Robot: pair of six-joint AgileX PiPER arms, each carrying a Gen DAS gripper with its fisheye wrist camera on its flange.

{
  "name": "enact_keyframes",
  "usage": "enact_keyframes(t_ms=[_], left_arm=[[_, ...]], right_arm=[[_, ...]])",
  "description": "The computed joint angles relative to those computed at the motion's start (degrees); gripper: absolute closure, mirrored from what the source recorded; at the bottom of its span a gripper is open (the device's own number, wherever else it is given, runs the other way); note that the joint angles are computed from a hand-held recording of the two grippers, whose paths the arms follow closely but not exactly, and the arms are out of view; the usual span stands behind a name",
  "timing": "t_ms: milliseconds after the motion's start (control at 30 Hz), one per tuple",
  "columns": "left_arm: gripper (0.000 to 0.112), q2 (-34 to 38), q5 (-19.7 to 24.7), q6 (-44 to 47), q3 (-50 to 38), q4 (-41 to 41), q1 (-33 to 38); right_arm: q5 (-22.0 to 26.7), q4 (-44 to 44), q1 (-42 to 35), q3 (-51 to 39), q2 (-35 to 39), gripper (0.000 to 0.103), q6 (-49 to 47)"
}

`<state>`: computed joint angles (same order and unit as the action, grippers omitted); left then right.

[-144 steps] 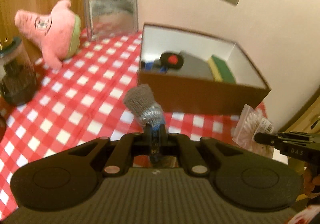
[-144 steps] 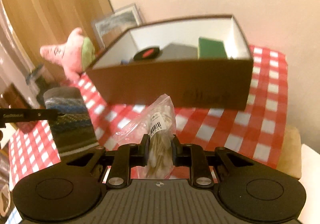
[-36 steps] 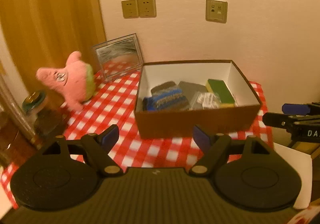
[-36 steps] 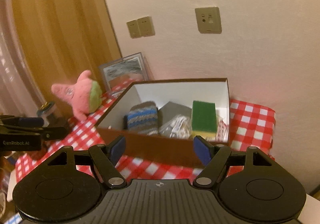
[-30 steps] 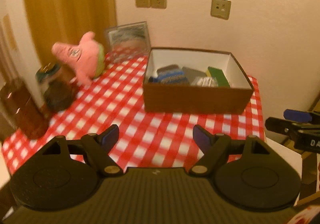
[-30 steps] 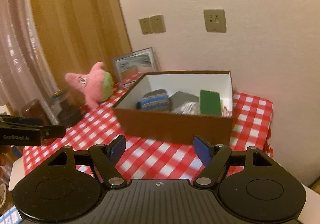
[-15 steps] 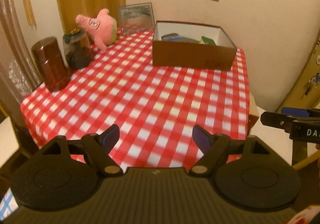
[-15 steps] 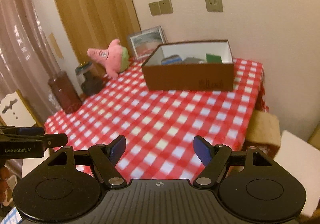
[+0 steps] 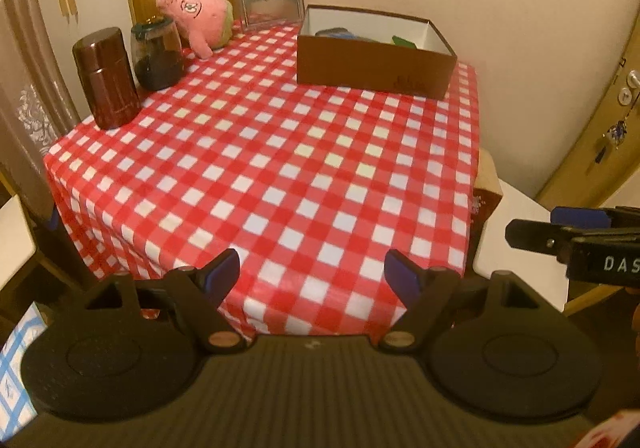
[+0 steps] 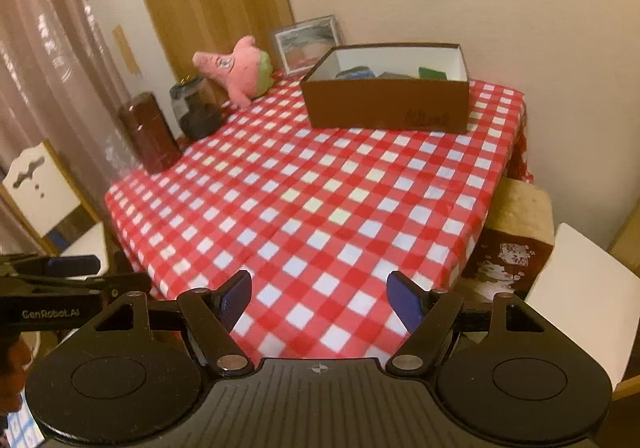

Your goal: Organize soft objects

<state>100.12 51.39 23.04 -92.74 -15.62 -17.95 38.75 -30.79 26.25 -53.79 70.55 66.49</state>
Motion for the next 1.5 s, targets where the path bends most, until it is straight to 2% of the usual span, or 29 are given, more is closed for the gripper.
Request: enact_keyframes(t_ms=[400, 667, 1500], left_arm=[[0.034, -7.4, -2.0, -9.8, 9.4, 6.3, -6.1], [0.034, -10.2, -2.5, -14.4, 12.7, 9.4, -8.8], [0.034, -12.5, -2.3, -15.7, 14.2, 10.0, -9.2]], right_arm=[[-1.1, 9.0, -1.3, 6.7, -6.6, 0.029, -8.7], [-1.0, 13.2, -2.4, 9.4, -10.2, 0.029, -12.9], [0.5, 11.8, 0.1, 9.7, -11.6, 0.029, -10.7]])
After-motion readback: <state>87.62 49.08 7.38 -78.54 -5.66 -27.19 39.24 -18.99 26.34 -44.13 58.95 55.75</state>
